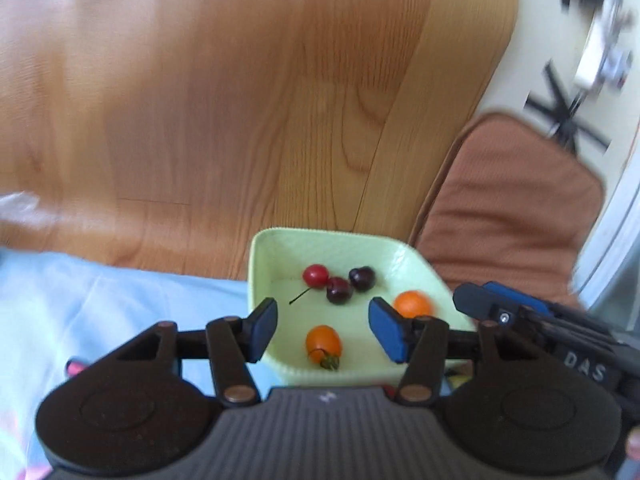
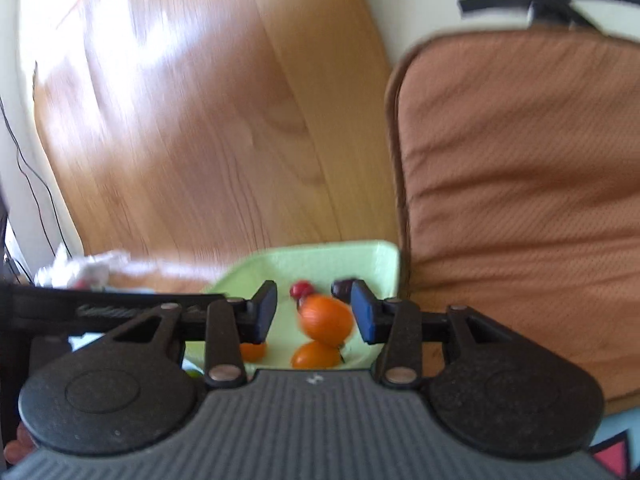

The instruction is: Organize fruits

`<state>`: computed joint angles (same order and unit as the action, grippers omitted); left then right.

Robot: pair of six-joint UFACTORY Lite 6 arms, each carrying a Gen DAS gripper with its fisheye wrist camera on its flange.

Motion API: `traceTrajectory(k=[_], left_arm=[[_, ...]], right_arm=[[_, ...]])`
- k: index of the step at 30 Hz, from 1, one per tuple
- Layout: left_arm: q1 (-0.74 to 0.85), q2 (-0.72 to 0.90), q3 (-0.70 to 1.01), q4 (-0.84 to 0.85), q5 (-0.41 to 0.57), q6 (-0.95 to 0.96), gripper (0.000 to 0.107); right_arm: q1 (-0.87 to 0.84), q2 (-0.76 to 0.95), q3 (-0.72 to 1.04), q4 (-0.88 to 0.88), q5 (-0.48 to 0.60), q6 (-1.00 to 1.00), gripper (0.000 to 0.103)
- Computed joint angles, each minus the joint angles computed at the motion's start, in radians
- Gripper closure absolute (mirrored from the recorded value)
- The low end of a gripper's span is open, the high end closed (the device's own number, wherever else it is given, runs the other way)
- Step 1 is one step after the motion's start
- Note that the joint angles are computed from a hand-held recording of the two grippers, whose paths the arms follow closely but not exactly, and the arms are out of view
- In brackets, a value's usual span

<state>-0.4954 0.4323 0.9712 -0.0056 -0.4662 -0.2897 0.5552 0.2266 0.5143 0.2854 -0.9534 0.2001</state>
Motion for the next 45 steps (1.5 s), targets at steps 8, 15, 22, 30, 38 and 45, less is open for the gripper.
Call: traceTrajectory(k=[8, 15, 22, 30, 38, 45], left_arm=[[-0.029, -0.485, -0.67, -0.029, -0.29, -0.026, 0.056], [-0.114, -0.707, -0.931, -0.17, -0.31, 0.064, 0.056], [-0.126, -0.711, -0.863, -0.189, -0.243, 0.157, 0.056], [-0.183, -0.136, -0.268, -0.571, -0.035, 0.549, 0.056], [-0.243, 0.012, -0.099, -0.886, -0.048, 0.894, 0.055], [-0.237, -0.035, -0.134, -0.796, -0.012, 0.904, 0.057]], right_arm=[[0.143, -0.154, -0.153, -0.039, 0.119, -0.005, 0.077], [0.401, 0.133, 0.094, 0.315, 0.108, -0.331, 0.042], [0.45, 0.083, 0.087, 0.459, 0.177, -0.46, 0.064], [0.665, -0.055, -0.171, 0.675, 0.04, -0.431, 0.069], [0.459, -0.054, -0.253, 0.29, 0.043, -0.069, 0.057], [0.42, -0.037, -0.265, 0.196, 0.0, 0.024, 0.051]])
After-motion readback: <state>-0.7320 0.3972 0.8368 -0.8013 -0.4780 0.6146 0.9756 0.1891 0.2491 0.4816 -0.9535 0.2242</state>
